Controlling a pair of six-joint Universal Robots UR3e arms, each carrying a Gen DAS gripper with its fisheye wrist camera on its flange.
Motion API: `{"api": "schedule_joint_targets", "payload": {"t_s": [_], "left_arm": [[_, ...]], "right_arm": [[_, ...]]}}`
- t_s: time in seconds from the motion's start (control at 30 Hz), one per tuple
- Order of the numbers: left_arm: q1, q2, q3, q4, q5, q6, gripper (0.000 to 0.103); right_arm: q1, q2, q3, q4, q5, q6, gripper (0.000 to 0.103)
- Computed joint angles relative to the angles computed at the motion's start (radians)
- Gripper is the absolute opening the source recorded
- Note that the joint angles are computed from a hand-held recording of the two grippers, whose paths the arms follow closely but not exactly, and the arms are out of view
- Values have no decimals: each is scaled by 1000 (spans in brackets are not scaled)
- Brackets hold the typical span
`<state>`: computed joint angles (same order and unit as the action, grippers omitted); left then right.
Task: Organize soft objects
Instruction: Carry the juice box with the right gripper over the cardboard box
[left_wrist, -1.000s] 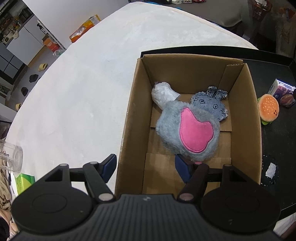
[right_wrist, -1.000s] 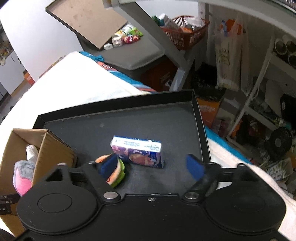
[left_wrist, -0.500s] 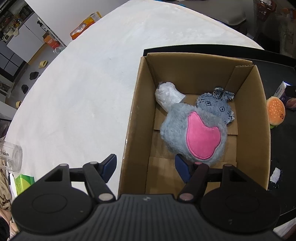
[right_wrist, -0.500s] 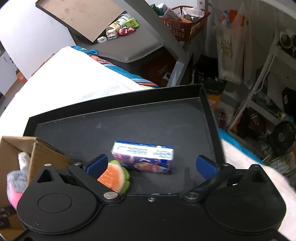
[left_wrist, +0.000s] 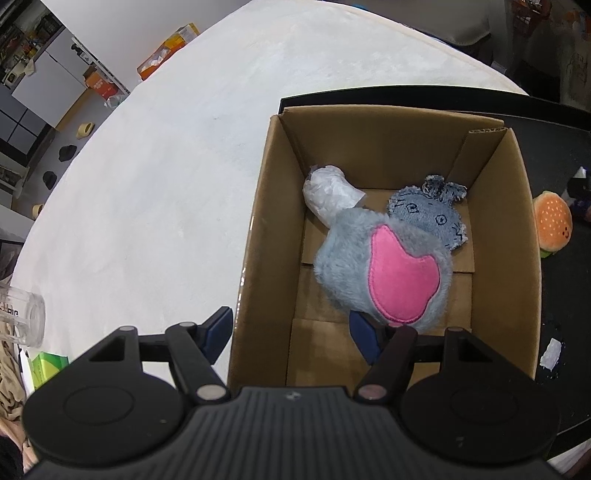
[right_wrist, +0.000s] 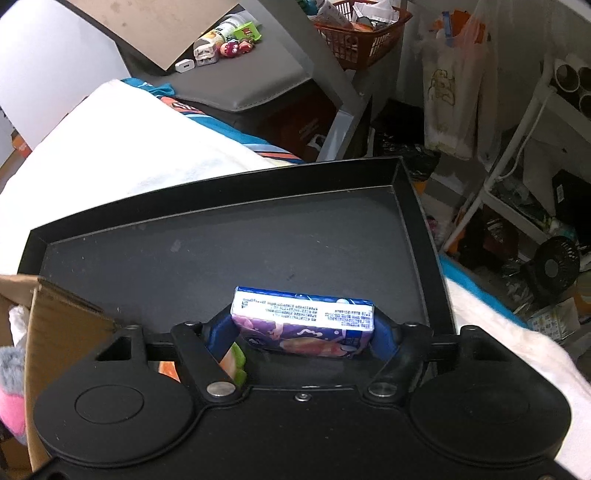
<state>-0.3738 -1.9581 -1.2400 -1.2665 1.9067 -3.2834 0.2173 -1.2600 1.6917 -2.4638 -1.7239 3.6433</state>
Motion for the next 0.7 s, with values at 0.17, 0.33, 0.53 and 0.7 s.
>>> {"api": "schedule_joint_targets", "payload": {"t_s": [0.17,0.33,0.53,0.7], "left_arm": [[-8,2,-6,2,-1,-8,68],[-10,17,-14,2,-3,-9,68],[0,49,-45,18,-18,-5,68],[13,83,-84,32,-41,8,68]], "right_arm": [[-11,-48,36,-5,-3,-10,70],[-12,-88,49,6,-9,-10,70],[0,-119,37,31,-17,-7,71],[15,-149,5,75,-6,10,71]]}}
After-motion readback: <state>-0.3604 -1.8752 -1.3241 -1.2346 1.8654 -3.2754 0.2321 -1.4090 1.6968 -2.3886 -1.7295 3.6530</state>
